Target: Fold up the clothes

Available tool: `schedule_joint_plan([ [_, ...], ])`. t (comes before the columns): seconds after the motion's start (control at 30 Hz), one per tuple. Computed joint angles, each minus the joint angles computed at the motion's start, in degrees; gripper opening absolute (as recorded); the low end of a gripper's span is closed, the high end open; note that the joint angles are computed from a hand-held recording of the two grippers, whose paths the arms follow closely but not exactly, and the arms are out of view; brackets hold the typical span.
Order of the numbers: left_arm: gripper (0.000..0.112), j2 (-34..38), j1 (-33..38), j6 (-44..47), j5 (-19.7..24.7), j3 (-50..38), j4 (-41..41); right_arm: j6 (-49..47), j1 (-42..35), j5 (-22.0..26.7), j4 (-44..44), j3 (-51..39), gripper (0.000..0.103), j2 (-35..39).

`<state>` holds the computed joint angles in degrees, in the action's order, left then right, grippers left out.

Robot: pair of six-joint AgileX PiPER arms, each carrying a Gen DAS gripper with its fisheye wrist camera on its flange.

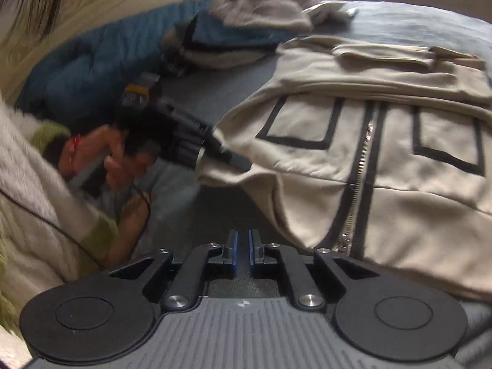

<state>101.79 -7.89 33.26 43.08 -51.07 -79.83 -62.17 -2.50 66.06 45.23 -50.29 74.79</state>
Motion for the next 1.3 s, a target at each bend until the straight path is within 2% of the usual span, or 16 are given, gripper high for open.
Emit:
schedule_joint_plan([
  [0.03,0.012,0.2,0.1,0.0,0.1,-0.2,0.0,-0.7,3.6,-2.1,-1.4,0.5,0.015,0.3],
  [0.1,0.012,0.8,0.3,0.1,0.4,-0.6,0.1,-1.6,10.7,-6.3,-4.4,1.2,0.018,1.3],
  [0.23,0.012,1.8,1.0,0.7,1.5,-0.9,-0.4,-6.6,18.8,-14.9,-6.6,3.3,0.021,3.3],
  [0.47,0.012,2.9,2.2,1.7,3.6,-1.5,-0.2,-16.0,25.6,-20.1,-6.6,4.5,0.025,6.5],
  [0.63,0.012,3.6,3.0,2.6,5.0,-1.5,-0.6,-19.9,27.3,-20.9,-8.4,4.7,0.024,7.7],
  [0.7,0.012,3.8,3.3,2.9,5.5,-1.5,-0.7,-19.3,27.6,-20.0,-9.3,4.1,0.016,7.7],
  [0.73,0.012,3.8,3.4,3.1,5.7,-1.5,-0.8,-18.8,27.5,-19.1,-9.6,3.7,0.006,7.8],
  [0.8,0.012,4.0,3.5,3.3,5.9,-1.5,-0.9,-17.7,27.4,-18.5,-10.0,3.8,0.000,7.3],
  [1.17,0.013,3.1,3.2,3.4,5.3,-0.8,-1.0,-14.0,19.1,-11.7,-7.6,2.3,0.000,0.1],
  [1.3,0.013,2.5,2.7,3.3,4.3,-0.5,-1.0,-10.8,16.3,-13.1,-7.4,2.1,0.000,-3.5],
])
